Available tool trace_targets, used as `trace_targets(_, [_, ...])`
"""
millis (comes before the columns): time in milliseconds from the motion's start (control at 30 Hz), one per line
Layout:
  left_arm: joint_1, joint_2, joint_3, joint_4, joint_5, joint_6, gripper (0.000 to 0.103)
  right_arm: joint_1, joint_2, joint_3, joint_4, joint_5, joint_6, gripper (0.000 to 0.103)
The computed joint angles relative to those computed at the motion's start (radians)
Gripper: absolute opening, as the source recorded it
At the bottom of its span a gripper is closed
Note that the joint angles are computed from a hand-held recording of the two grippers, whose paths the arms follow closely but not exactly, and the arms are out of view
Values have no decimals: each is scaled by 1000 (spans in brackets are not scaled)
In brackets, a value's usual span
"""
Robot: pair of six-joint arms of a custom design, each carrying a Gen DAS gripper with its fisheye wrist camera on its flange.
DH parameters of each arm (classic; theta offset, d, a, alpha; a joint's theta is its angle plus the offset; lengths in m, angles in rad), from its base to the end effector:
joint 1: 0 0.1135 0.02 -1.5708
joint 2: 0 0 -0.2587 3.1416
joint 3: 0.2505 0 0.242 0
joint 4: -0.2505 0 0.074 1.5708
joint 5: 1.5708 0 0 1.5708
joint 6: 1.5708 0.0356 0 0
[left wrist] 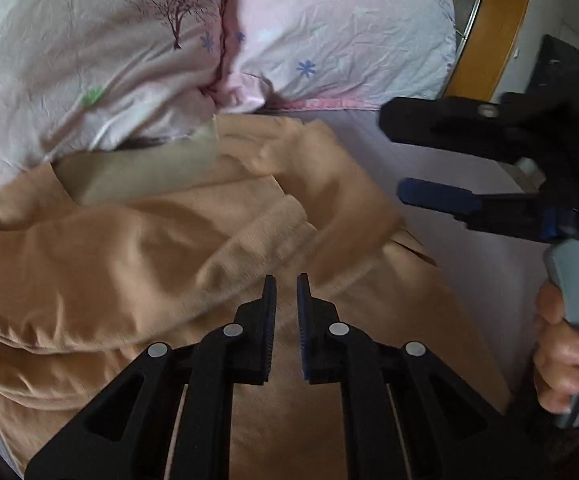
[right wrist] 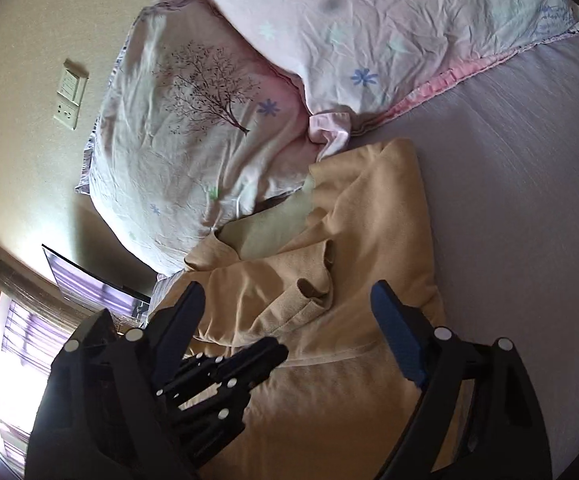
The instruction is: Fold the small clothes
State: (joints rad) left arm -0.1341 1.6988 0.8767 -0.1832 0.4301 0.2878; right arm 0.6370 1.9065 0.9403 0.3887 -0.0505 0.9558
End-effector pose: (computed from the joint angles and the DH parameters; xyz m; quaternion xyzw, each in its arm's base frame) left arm 0.3087 -0.0566 0.1494 0.2547 0.9049 -0.1834 0.2875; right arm 0.3041 0.2272 0.1392 0.1276 0.8697 0.3560 0.3172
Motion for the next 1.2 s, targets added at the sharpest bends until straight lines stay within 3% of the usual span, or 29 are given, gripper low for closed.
trace_targets(33, [36,-30,-5,-36,53,13,9,2,12,18,-27,1,-12,72])
trace_targets(67, [85,-65,-10,-64,111,30,18,2,28,47,-61,-4,-27,63])
trace_targets(133, [190,-132,-18,-72,177,36,73,7,87,143,-157,-13,-54,53])
trace_targets(167, [245,-153,-18,-42,183,25,81,12,122,198,-207,-19,-68,51])
trace_targets(233, [320,-147,12,14,126,-12,82,18,194,307,-303,-17,-90,49])
trace_targets(367, [436,-2,174,-11,87,-101,82,36,313,492,-443,10,-97,45])
trace_targets(400, [449,42,216,-26,74,-97,82,44,326,523,-468,12,-111,36])
trace_targets(433, [454,81,254,-55,58,-85,82,46,341,541,-467,-31,-127,6])
trace_targets(467, [461,119,290,-98,57,-64,82,51,353,551,-459,-67,-139,7])
trace_targets(533, [478,167,319,-157,67,-14,79,92,329,561,-494,55,-210,6])
trace_targets(700, [491,155,247,-155,66,114,74,96,74,272,-298,331,-190,6])
trace_targets(733, [492,153,232,-156,76,132,74,79,57,240,-298,336,-154,6])
trace_targets(800, [480,140,190,-132,54,157,74,46,114,295,-437,303,-108,9])
trace_targets(867, [468,91,117,-70,8,172,74,31,152,300,-523,272,-48,22])
trace_targets(933, [518,13,61,-99,69,220,74,53,54,127,-393,277,-3,40])
trace_targets(967, [571,-34,40,-148,130,271,74,73,-22,21,-316,293,1,52])
trace_targets(1000, [634,-76,27,-214,192,337,76,107,-104,-98,-217,307,2,58])
trace_targets(1100, [881,-190,-7,-471,359,627,102,227,-318,-395,18,318,-24,70])
trace_targets(1200, [1206,-88,102,-934,452,1142,102,440,-466,-636,173,361,5,74])
